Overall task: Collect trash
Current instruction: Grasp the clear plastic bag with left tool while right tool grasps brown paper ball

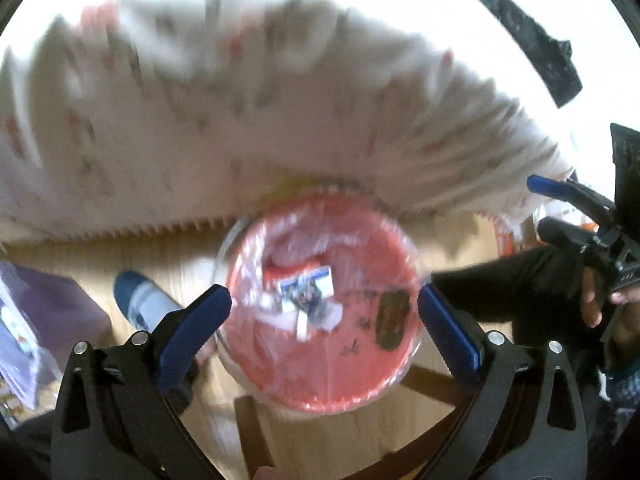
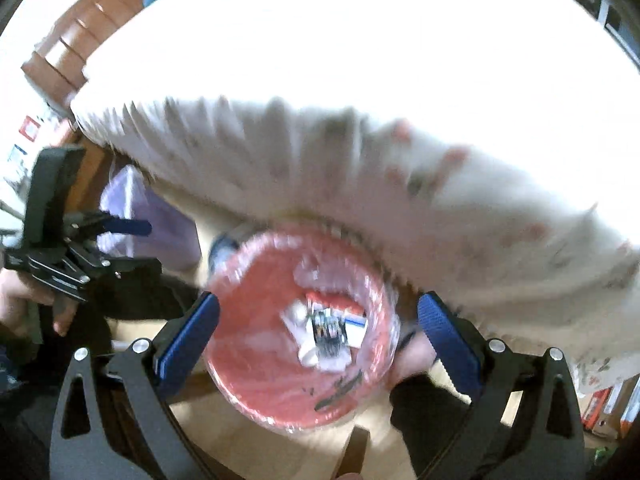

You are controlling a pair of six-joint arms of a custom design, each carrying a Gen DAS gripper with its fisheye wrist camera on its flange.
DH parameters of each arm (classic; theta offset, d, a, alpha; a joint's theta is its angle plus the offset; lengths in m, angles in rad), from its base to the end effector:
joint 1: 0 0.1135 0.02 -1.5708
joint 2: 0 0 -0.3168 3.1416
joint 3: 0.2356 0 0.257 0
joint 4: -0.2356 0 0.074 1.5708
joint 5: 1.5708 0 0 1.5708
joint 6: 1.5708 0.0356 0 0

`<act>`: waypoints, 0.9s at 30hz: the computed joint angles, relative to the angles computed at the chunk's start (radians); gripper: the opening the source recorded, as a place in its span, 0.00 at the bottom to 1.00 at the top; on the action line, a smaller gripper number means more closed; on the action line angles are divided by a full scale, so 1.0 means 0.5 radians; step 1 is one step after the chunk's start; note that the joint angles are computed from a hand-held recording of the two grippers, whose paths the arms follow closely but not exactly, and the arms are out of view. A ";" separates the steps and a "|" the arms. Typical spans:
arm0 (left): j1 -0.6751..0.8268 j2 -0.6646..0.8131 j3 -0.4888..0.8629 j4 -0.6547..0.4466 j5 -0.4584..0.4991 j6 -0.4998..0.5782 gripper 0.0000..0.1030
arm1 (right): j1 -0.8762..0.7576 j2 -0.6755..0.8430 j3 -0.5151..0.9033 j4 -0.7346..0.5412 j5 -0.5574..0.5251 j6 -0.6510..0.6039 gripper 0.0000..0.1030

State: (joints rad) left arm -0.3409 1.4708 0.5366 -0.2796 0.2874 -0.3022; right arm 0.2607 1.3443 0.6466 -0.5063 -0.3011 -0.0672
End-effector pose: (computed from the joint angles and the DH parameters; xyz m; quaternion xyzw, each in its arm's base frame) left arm 0.2068 -0.0841 0.1621 0.0443 0.9733 -0.1892 0.1222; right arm 0.2076 0.0663 0.2068 -0.1856 0.9546 0.1642 0.1652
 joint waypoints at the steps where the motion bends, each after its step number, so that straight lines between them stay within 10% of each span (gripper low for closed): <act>1: 0.025 -0.038 0.064 -0.062 0.011 0.010 0.94 | -0.035 -0.031 0.056 -0.047 -0.020 -0.016 0.95; 11: 0.161 0.033 0.848 -0.453 0.033 0.123 0.94 | -0.282 0.171 0.834 -0.257 -0.111 -0.123 0.95; 27: 0.325 1.174 2.563 -0.750 -0.077 0.104 0.94 | -0.316 1.329 2.303 -0.290 -0.036 0.000 0.95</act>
State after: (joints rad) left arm -0.1784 2.0578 1.8181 -0.6548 0.2489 -0.2502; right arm 0.1025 2.0088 1.7981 -0.6512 -0.3192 -0.0671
